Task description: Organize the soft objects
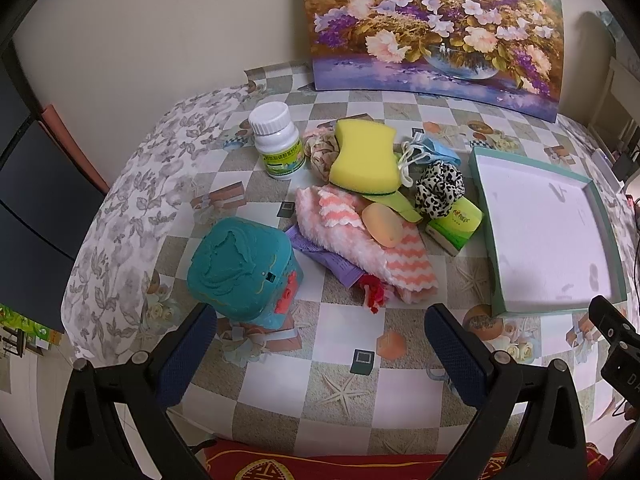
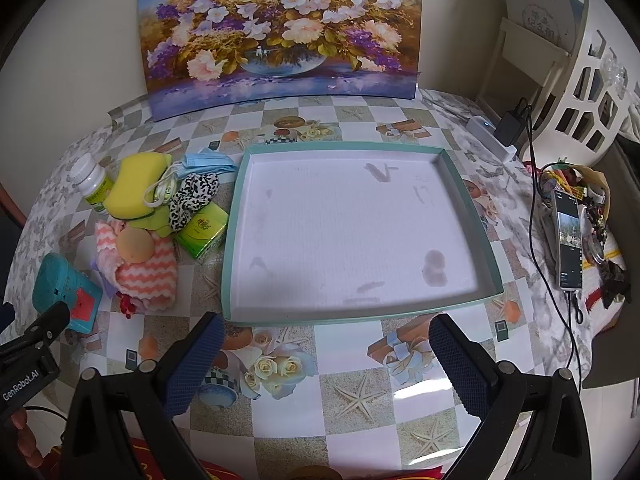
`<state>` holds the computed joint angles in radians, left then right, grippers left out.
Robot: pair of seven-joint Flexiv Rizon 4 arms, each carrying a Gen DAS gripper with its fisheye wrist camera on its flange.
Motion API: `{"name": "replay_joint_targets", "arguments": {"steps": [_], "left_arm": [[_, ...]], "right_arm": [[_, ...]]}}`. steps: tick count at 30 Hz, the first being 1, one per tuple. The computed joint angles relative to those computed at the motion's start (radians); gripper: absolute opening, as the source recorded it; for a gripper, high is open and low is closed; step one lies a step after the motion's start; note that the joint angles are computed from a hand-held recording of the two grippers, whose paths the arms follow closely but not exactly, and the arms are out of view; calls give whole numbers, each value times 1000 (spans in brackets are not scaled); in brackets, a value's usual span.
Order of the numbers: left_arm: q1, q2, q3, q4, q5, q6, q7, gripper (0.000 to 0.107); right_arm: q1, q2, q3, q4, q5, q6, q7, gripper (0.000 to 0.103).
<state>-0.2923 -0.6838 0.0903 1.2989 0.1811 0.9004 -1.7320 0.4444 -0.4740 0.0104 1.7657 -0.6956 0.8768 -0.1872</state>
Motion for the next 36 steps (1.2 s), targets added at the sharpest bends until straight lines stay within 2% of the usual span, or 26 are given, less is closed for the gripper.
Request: {"name": "replay_joint_targets", "arguments": {"steps": [24,31,36], "left_arm": [[13,6,-12,9,-17,18,14,103],[36,8,-40,30,-69,40,50,103],[75,9,-83,55,-148,100,96,103]], "right_arm": [[-5,0,2,-3,-1,-5,-9,103],[-4,-5,2,-4,7,-3,-9,103],[-7,-15,6,-11,28,3,-25,103]]}}
